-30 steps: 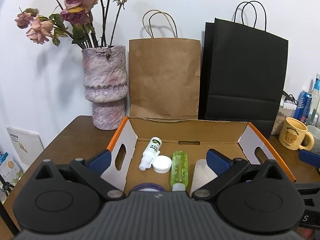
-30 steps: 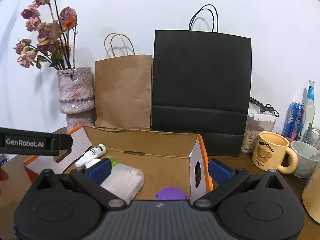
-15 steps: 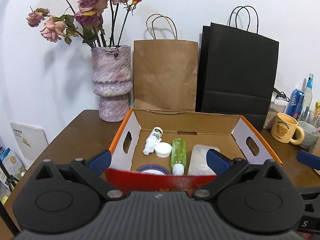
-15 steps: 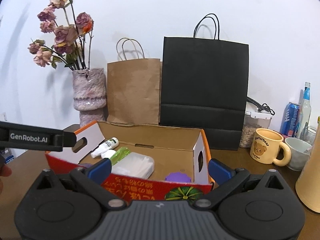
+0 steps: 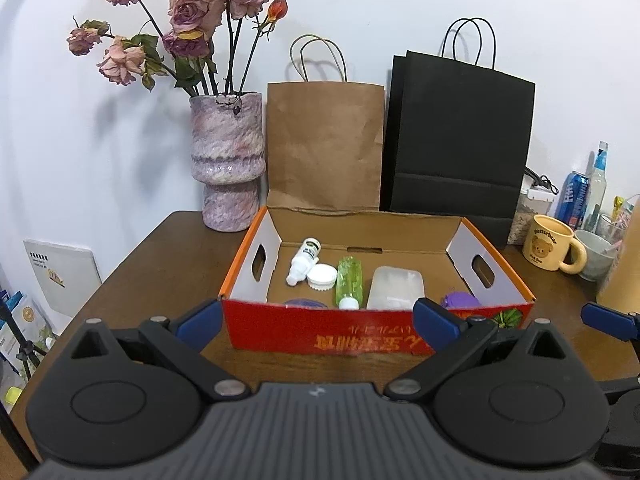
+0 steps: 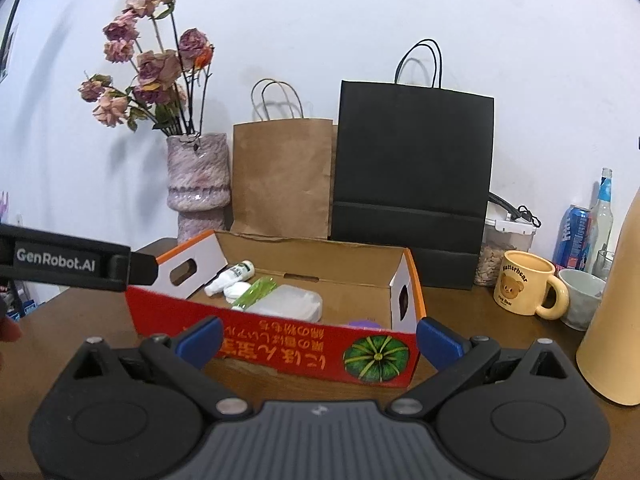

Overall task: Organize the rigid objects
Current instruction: 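Withdraw both tools from the box toward the items on the table, then grasp the white tape roll with the left tool while the right tool approaches the plug adapter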

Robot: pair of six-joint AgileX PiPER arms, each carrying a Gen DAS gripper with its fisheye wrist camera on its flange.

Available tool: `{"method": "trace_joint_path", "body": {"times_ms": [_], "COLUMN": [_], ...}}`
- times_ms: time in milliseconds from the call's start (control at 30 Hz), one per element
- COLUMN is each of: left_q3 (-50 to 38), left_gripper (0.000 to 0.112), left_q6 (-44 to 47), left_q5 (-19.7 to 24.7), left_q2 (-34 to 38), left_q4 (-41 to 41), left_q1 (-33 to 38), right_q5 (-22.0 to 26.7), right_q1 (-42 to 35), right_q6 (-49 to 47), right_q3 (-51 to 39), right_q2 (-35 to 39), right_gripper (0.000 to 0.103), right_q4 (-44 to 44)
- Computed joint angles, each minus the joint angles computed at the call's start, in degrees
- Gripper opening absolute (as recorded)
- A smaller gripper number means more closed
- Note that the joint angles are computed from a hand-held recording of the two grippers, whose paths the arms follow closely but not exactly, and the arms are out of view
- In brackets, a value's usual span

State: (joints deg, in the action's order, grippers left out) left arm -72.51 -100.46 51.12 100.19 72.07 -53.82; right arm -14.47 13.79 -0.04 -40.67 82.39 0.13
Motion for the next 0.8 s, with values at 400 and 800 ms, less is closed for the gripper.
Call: {"method": "trace_joint_path", "body": {"times_ms": [400,800], "left_q3": [6.7,11.5], "left_gripper": [0.103,0.103], "left_q6": [-2.7,-3.3], "left_q5": [2.8,3.2], "left_q2": [-3.9,-5.4], "left_q4": [-1.2,-3.1], "left_q1": [-4.8,-8.4], "right_q5": [1.0,1.5], "right_q1": [0.7,0.9], "right_q6": [-0.8,-3.3], "right_q3": [7.7,13.2], "right_q2": [-6.8,-10.6], "right_gripper": [0.103,0.103], "right_q4": [0.6,2.9]}}
